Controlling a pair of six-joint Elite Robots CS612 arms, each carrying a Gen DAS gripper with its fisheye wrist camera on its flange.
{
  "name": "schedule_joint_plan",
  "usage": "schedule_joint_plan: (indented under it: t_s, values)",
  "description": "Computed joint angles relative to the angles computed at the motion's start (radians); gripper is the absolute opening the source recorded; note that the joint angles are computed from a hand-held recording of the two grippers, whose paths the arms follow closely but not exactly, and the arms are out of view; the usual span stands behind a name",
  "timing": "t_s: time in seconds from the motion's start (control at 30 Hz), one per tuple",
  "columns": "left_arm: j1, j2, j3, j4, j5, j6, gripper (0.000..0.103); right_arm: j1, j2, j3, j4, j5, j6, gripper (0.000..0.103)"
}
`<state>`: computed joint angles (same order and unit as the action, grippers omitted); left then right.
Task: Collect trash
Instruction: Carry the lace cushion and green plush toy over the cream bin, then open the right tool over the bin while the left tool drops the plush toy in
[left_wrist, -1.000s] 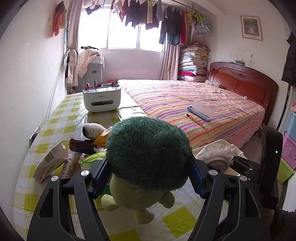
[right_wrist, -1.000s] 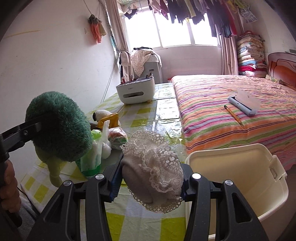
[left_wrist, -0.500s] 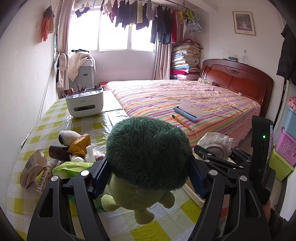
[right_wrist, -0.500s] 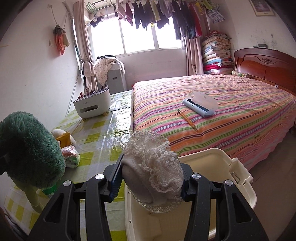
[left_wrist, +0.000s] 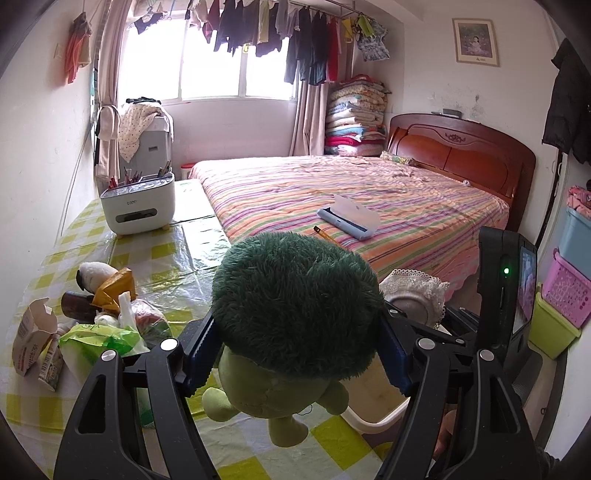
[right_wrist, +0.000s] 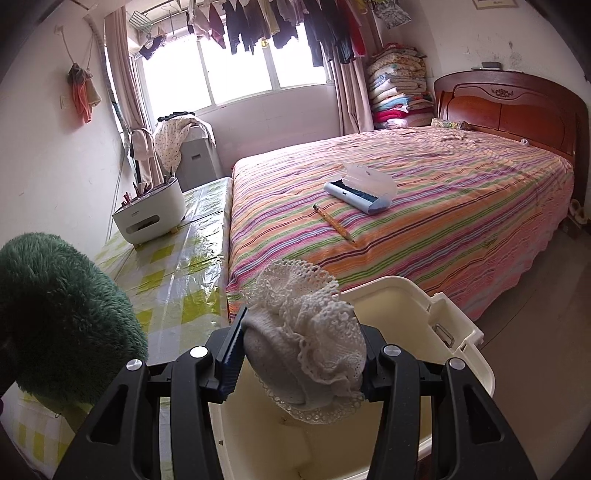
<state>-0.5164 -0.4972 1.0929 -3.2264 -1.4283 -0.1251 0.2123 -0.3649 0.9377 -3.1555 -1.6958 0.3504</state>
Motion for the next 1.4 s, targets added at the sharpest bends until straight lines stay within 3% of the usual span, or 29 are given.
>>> schedule_joint_plan:
  t_s: [0.57,0.67,0.8,1.07,1.4]
  values:
    - [0.002,0.026,-0.039,0.058,-0.049,0.009,0.073,-0.011,0.003,-0.013,0.085,-0.039,0.108,0.049]
    - [-0.001,0.027,-0.041,0.064,-0.054,0.011,0.073,-0.012,0.000,-0.008,0.095,-0.058,0.135,0.053]
    - [-0.003,0.032,-0.053,0.084,-0.065,0.015,0.073,-0.019,-0.010,0.018,0.070,-0.058,0.176,0.064]
    - [-0.008,0.048,-0.078,0.136,-0.081,0.025,0.074,-0.033,-0.031,0.080,-0.030,-0.065,0.289,0.065]
    - [-0.003,0.065,-0.118,0.204,-0.128,-0.003,0.078,-0.034,-0.039,0.112,-0.110,-0.110,0.346,0.065]
